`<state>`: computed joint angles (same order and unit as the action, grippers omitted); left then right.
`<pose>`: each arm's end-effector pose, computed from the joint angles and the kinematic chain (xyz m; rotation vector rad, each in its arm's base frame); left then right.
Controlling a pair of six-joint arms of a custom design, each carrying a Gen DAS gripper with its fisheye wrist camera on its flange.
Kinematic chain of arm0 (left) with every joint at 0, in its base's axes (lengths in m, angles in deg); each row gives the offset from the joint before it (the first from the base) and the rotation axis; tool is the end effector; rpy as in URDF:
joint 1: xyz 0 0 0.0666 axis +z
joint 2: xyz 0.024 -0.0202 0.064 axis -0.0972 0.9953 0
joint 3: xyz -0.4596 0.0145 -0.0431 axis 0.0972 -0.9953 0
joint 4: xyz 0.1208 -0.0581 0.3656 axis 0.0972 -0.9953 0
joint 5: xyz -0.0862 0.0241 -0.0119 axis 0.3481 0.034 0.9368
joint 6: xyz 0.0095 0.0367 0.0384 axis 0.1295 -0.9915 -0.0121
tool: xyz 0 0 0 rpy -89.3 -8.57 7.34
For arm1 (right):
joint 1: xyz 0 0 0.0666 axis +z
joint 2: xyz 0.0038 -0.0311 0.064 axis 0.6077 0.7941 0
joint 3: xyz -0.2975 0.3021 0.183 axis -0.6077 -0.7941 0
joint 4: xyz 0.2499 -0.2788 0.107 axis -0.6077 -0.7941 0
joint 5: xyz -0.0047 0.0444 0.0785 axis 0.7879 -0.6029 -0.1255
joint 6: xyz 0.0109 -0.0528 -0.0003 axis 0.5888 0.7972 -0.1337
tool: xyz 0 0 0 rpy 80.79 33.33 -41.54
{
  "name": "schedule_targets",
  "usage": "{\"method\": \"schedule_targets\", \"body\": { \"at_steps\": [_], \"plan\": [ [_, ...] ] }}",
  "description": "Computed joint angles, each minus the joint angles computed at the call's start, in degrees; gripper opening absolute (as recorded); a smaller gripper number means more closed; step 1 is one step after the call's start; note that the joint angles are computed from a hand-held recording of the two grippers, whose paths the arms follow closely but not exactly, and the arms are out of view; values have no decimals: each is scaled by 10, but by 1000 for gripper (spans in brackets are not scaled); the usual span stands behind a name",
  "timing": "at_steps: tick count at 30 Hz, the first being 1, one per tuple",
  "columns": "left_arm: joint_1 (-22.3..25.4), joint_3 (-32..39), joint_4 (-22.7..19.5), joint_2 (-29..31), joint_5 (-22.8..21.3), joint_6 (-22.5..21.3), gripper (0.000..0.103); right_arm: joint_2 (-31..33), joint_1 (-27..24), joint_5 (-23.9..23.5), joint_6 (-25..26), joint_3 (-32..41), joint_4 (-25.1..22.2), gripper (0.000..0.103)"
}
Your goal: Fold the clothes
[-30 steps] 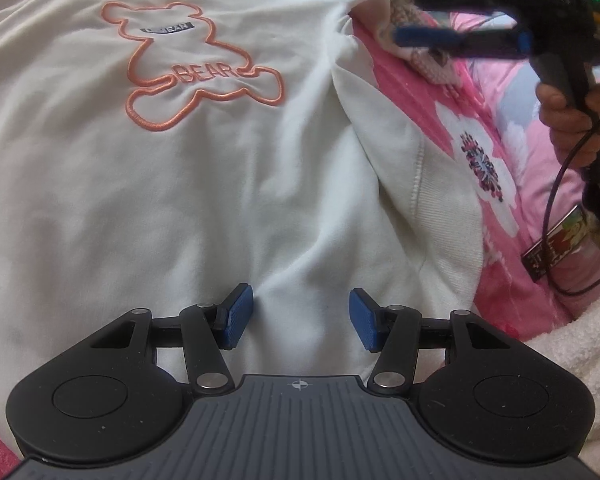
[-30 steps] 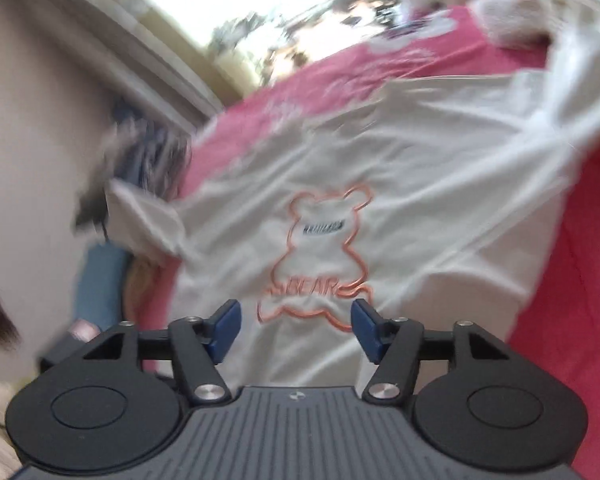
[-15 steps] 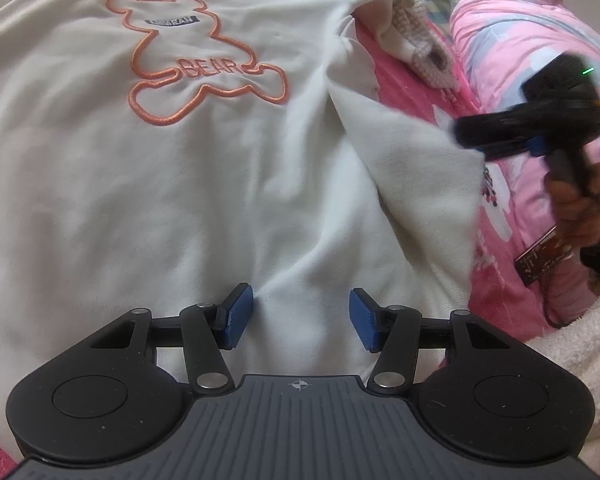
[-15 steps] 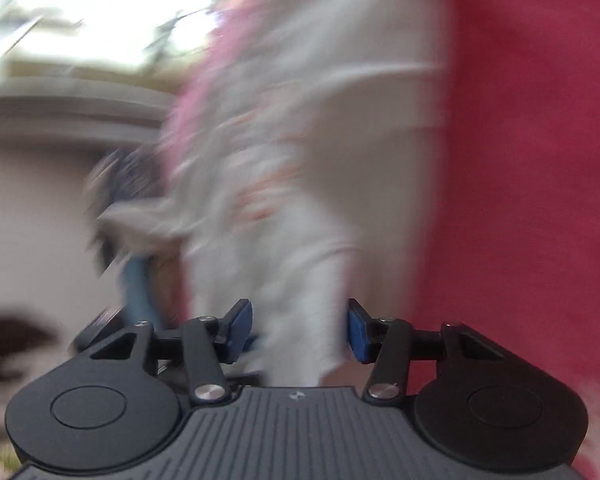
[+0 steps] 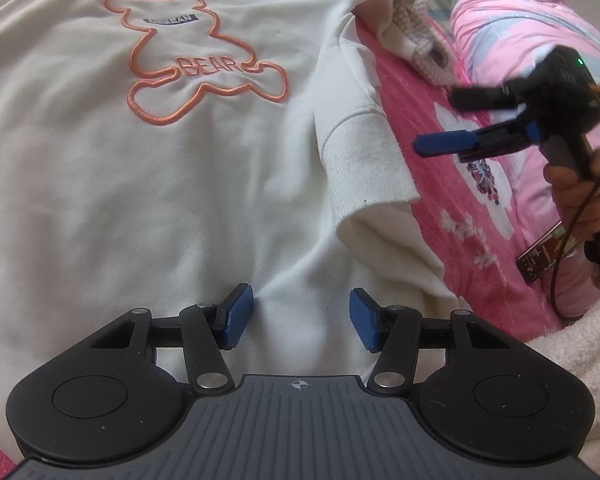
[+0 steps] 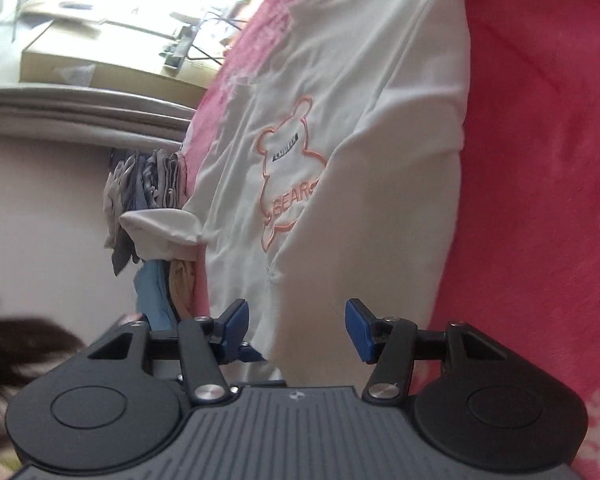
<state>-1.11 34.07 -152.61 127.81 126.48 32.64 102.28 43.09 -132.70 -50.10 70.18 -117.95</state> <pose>0.6301 0.0265 0.2773 0.5968 2.6958 -0.9025 0.6897 0.0956 0.3078 0.1691 2.6805 1.3548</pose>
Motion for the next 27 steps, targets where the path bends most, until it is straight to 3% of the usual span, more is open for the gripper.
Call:
{"method": "schedule_targets", "body": {
  "at_steps": [4, 7, 9, 12, 13, 14, 19, 24, 27],
  "plan": [
    [-1, -7, 8, -5, -3, 0, 54, 42, 11, -4, -13, 71, -74, 71],
    [-1, -9, 12, -6, -2, -1, 54, 77, 25, 25, 13, 138, -151, 71],
    [0, -9, 11, -5, 1, 0, 54, 88, 32, 42, 20, 157, -170, 71],
    [0, -9, 11, -5, 3, -2, 55, 91, 39, 61, 24, 161, -173, 50],
    [0, -10, 11, -5, 4, -3, 55, 89, 40, 67, 26, 157, -170, 26],
    [1, -9, 9, -5, 4, -5, 55, 87, 42, 72, 28, 154, -167, 12],
    [6, -3, -13, -5, 9, -15, 55, 30, 16, 110, 55, 105, -179, 8],
    [7, -1, -37, -7, 6, -44, 55, -26, -14, 232, 112, 90, -256, 8],
    [3, -3, -44, -10, -2, -65, 55, -38, -22, 306, 123, 77, -274, 8]
  ]
}}
